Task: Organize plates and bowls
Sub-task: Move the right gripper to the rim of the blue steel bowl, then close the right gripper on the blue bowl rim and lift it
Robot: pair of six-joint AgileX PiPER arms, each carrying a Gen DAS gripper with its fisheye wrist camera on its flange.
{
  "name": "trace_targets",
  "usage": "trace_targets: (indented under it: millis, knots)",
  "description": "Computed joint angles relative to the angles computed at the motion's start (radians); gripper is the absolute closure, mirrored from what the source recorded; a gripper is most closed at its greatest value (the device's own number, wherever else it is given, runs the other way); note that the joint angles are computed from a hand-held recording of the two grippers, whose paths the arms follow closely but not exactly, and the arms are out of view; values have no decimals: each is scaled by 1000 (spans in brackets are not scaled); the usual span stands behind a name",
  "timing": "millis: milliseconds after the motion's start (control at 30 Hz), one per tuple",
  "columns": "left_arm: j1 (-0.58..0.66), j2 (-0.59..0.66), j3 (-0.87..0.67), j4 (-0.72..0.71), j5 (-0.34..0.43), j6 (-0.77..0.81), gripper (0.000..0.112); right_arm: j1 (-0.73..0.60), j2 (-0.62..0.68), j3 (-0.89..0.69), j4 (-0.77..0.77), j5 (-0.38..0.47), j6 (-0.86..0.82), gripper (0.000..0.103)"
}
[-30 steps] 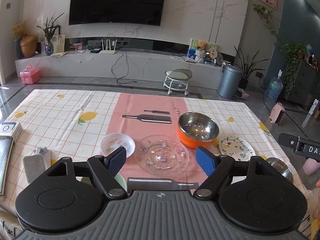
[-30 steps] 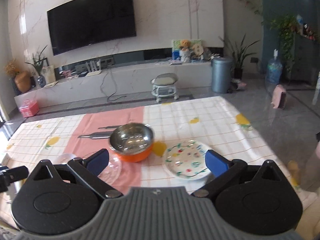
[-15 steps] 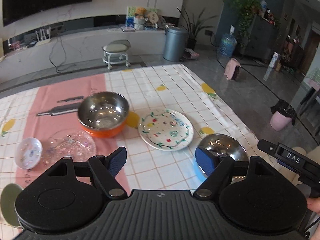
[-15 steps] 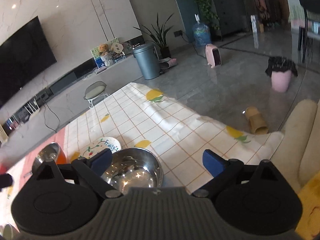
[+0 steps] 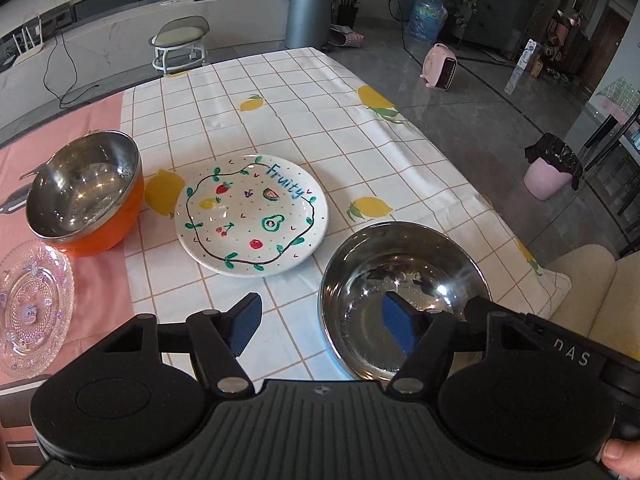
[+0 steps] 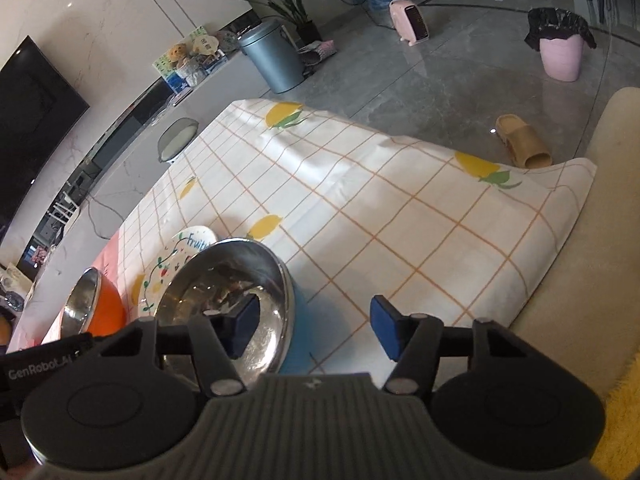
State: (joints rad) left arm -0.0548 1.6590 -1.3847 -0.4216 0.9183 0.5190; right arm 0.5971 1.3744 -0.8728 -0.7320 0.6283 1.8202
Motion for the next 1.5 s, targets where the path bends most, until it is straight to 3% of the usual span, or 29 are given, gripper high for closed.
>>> trace_targets:
  millis: [133,200,267,433,567,733,967,1267,1500]
  knots:
    - [-23,18,-4,-11,-17,23,36,-6,37,-44,67,14,-98,52]
    - [-38,29,-14,2,0,34,54,-17,51,-56,114,8,-150,58]
    - [-48,39,-21,6,17,38,60,-29,57,-53,145,-17,-193,65]
    - [-83,29,3,74,-36,-7,81,-12,67,-66,139,1,-204,78]
    - [-106,18,25,142,-92,-58,108,17,76,-80,103,32,-191,83]
    - [-80,0,40,77,-76,29,108,48,74,-87,57,92,-131,87]
    - [30,-95,52,-7,-19,130,107,105,36,-80,-36,97,-16,91]
    - [404,-230,9,-142,180,342,105,306,70,-268,-164,141,-13,91]
    - [691,-243,-33,-239,286,444,105,439,222,-512,-144,170,-160,91]
